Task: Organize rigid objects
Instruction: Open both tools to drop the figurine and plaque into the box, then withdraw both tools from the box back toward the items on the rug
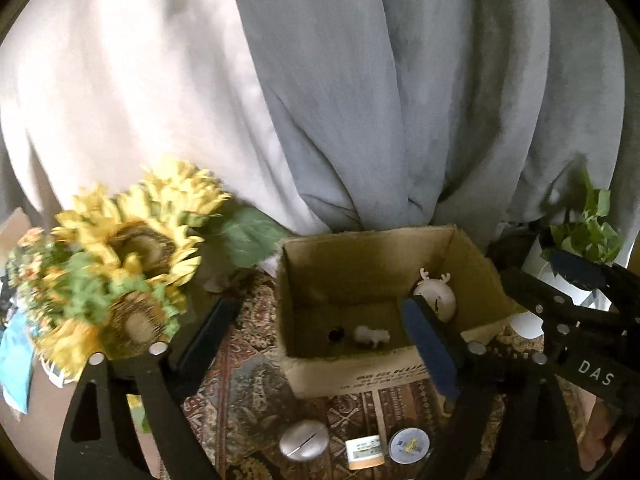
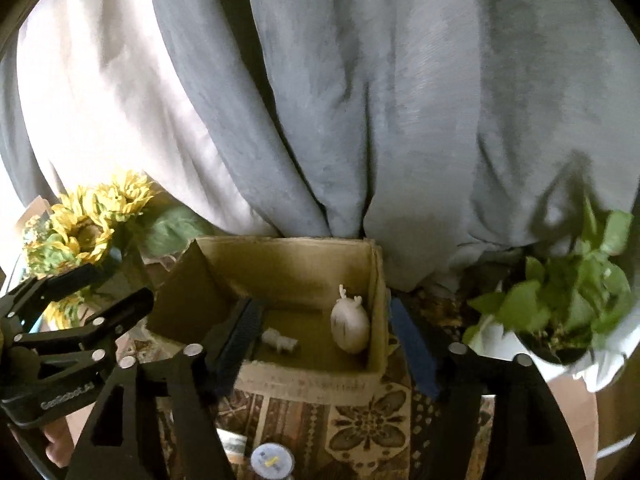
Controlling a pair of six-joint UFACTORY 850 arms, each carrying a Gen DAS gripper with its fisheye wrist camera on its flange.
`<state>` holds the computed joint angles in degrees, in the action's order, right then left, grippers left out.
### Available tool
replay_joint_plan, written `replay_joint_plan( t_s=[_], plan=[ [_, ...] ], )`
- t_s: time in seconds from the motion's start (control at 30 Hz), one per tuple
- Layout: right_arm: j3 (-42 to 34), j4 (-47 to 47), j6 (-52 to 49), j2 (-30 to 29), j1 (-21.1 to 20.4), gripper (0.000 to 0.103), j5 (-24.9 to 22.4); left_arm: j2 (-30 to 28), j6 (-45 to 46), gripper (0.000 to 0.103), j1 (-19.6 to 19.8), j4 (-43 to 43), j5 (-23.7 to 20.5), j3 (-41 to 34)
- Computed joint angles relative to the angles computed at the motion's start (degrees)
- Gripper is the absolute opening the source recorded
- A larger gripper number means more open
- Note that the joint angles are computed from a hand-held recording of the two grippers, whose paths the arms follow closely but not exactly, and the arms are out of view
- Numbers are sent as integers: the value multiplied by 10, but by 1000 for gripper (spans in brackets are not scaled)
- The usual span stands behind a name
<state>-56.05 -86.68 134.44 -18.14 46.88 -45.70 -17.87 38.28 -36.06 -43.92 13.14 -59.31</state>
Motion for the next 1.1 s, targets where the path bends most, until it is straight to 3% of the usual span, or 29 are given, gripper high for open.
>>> replay_joint_plan(
  t_s=[0.23,0.6,0.87,1.1],
  plan=[
    [15,21,32,5,55,87,-77,52,-67,103,-14,52,80,78],
    [39,36,77,4,122,92,-147,115,-135,103,-27,94,134,180],
    [49,57,115,-13,155,92,-156,131,-154,103,-37,116,147,221],
    [58,73,157,-30,168,92,-126,121,-189,103,-37,156,137,235]
  ],
)
